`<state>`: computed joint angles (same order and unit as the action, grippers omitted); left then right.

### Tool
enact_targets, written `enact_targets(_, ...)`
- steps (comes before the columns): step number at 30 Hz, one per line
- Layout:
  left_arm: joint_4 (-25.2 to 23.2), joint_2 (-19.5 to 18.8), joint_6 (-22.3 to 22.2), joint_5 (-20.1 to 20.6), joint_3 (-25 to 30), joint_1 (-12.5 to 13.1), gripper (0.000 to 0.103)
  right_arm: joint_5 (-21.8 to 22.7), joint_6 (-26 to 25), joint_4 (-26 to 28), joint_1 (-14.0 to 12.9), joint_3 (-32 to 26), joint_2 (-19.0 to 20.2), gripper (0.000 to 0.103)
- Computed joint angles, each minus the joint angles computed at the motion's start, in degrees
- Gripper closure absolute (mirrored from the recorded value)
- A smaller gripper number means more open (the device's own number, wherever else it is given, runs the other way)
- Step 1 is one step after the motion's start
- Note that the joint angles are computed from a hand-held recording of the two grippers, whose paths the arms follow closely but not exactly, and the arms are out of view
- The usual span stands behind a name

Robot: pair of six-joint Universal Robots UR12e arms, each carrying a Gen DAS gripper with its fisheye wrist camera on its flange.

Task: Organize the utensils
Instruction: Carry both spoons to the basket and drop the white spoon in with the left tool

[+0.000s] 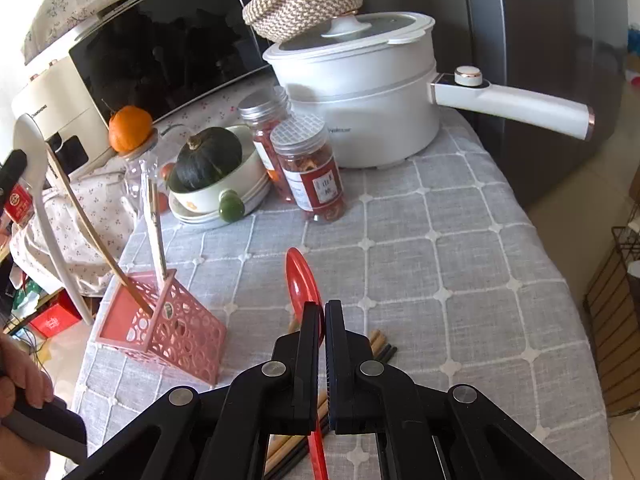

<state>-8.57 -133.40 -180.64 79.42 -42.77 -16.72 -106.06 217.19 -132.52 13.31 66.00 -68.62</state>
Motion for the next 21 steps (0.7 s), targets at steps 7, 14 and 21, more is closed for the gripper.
enact_targets(7,-2.4,-0.5,-0.2,1.7,-0.6,0.0,0.102,-1.4,-0.4,-4.4,0.3,-0.1,0.7,0.101)
enact_targets(14,-8.9,1.4,-1.3,-0.5,-3.1,1.0,0.100,-4.5,-0.8,-12.1,0.9,0.0,1.3,0.101)
enact_targets(21,-22.0,4.7,0.6,-3.8,-4.2,1.8,0.068,-7.6,-3.3,-20.3,2.2,-2.0,2.9,0.101)
